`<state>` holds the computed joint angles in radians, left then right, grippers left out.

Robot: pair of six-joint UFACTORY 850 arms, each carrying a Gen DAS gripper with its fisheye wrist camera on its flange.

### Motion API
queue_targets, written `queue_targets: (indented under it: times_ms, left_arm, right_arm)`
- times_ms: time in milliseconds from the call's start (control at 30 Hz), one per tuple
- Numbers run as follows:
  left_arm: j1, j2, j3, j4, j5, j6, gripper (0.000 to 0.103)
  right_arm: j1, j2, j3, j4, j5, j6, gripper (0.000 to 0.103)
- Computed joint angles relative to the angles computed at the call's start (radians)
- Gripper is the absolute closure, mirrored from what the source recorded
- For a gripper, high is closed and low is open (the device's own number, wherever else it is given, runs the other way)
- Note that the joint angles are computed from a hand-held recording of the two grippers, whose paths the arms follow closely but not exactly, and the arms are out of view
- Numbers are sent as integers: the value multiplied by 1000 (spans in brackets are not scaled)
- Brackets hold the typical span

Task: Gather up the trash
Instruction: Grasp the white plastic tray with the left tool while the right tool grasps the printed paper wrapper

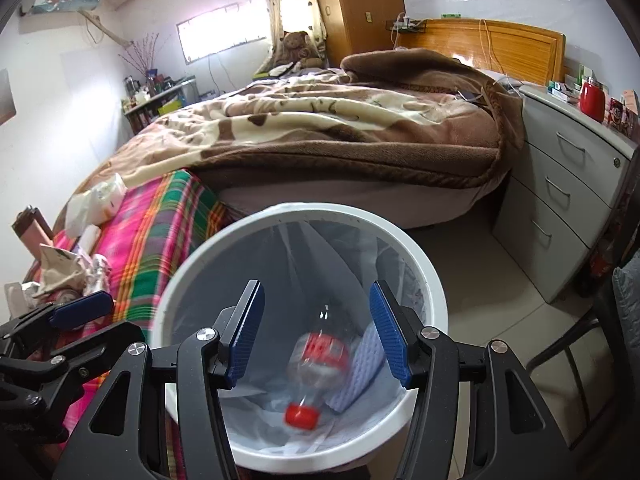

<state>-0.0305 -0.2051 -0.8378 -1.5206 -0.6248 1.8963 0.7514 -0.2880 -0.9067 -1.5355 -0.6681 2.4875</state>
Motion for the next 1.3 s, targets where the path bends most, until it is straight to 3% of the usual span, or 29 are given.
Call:
queue_targets:
  times_ms: [267,733,1200,1300]
  left_arm:
    - [73,45,32,-51,5,63,22]
    - [250,68,50,-170,3,173,19]
    - [371,9,7,-253,67,214,16]
    - [388,-15,-15,-243,76,190,14]
  right_arm:
    - [40,-10,-30,-66,-32,44,47]
    - [78,-87,-136,-160,11,43,47]
    - [66,-207,-292,-163,147,-40,46]
    - [55,-238,-334,-128,175,-101,40]
